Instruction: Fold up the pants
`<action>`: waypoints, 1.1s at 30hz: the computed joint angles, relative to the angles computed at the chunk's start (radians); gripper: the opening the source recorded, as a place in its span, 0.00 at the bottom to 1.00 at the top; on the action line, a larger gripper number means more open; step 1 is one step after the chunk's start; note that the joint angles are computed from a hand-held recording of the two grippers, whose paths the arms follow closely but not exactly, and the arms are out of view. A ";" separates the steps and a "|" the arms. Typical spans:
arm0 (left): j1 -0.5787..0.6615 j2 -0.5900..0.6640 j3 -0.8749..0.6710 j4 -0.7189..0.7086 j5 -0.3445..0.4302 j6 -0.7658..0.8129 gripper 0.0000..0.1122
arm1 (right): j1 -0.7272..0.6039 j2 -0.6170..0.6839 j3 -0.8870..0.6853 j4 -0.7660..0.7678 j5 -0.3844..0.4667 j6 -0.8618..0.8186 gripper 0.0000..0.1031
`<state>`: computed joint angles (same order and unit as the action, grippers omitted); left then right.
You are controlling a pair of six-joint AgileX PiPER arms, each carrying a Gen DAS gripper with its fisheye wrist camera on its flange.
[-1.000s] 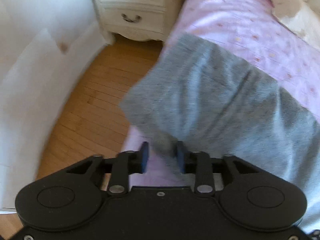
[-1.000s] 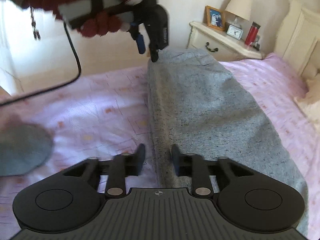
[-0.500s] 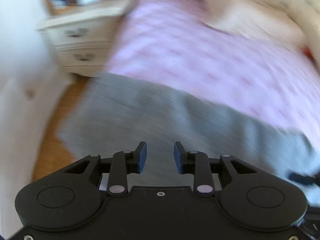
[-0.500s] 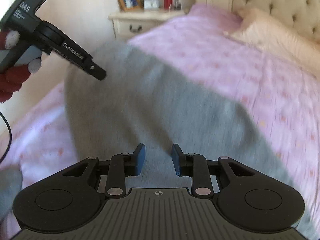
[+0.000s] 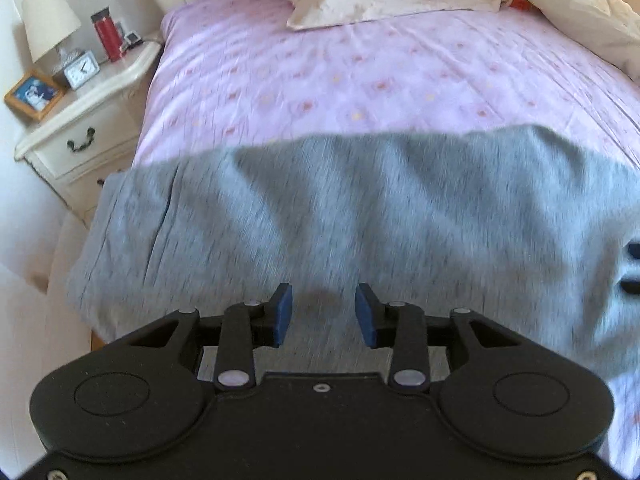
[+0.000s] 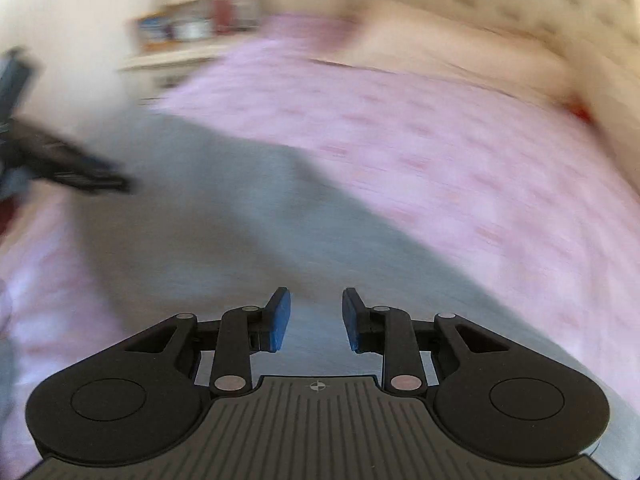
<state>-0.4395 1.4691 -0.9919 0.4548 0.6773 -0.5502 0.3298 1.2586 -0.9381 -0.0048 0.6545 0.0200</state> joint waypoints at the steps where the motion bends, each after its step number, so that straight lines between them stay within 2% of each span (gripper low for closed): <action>1: -0.004 0.014 -0.014 -0.003 0.001 -0.004 0.41 | -0.035 -0.002 0.018 -0.054 0.007 0.054 0.27; 2: 0.000 0.036 -0.037 -0.027 0.000 0.011 0.41 | -0.088 -0.007 0.040 -0.068 0.020 0.068 0.27; 4: 0.009 0.069 -0.064 -0.071 0.000 0.041 0.41 | -0.199 -0.059 0.114 -0.006 -0.039 0.006 0.30; 7: -0.005 0.096 -0.072 -0.050 0.000 0.016 0.42 | -0.218 -0.059 0.086 -0.061 0.013 0.038 0.29; 8: -0.011 0.106 -0.074 -0.034 -0.001 0.002 0.42 | -0.223 -0.054 0.061 -0.028 0.027 0.003 0.29; 11: -0.038 0.100 -0.049 0.031 -0.012 -0.046 0.42 | -0.262 -0.041 0.025 0.242 -0.054 -0.271 0.29; 15: -0.086 0.081 0.006 0.163 -0.030 -0.174 0.43 | -0.281 0.149 -0.176 0.642 0.030 -0.618 0.29; 18: -0.102 0.079 0.020 0.211 -0.032 -0.242 0.42 | -0.286 0.355 -0.366 0.853 0.148 -0.696 0.29; 23: -0.076 0.061 0.033 0.167 -0.060 -0.221 0.42 | -0.211 0.597 -0.611 0.834 0.269 -0.585 0.29; 25: -0.069 0.061 0.029 0.150 -0.063 -0.201 0.42 | -0.195 0.619 -0.616 0.871 0.327 -0.604 0.29; 26: -0.063 0.063 0.026 0.138 -0.066 -0.186 0.42 | -0.176 0.583 -0.571 0.882 0.328 -0.642 0.29; 30: -0.013 0.060 0.009 0.027 -0.087 -0.056 0.42 | -0.062 0.436 -0.405 0.800 0.214 -0.885 0.29; 33: 0.058 0.024 -0.017 -0.157 -0.099 0.092 0.42 | 0.031 0.323 -0.258 0.717 0.079 -1.027 0.29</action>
